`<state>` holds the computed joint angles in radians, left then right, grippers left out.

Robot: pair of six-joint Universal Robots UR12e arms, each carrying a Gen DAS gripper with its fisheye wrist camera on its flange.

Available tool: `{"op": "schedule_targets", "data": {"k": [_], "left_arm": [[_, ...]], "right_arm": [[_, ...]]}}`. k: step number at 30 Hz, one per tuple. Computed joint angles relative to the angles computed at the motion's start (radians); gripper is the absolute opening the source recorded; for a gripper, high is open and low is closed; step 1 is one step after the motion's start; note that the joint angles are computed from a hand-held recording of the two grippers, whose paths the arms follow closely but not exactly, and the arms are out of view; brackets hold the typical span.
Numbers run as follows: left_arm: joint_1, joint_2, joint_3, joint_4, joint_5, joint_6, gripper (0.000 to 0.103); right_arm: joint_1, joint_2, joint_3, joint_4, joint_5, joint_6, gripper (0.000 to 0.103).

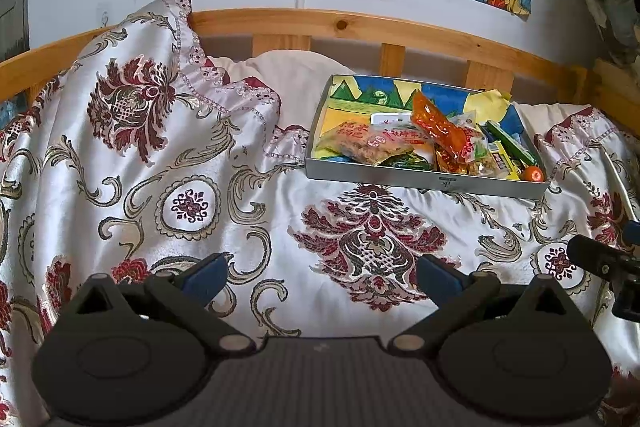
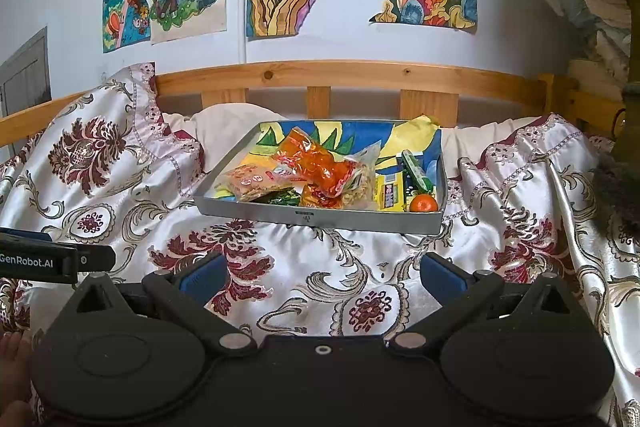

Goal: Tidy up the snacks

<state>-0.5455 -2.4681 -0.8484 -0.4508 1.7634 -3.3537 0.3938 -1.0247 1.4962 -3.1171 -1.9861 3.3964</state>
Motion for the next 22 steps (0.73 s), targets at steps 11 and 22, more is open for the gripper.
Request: {"op": "schedule_targets", "data": {"k": [11, 22], "left_arm": [[0.000, 0.000, 0.000, -0.008, -0.002, -0.001, 0.102], [0.001, 0.002, 0.000, -0.018, -0.008, -0.008, 0.102]], "right_arm": [[0.000, 0.000, 0.000, 0.001, 0.000, 0.000, 0.102], [0.001, 0.001, -0.002, 0.004, -0.001, 0.000, 0.102]]}}
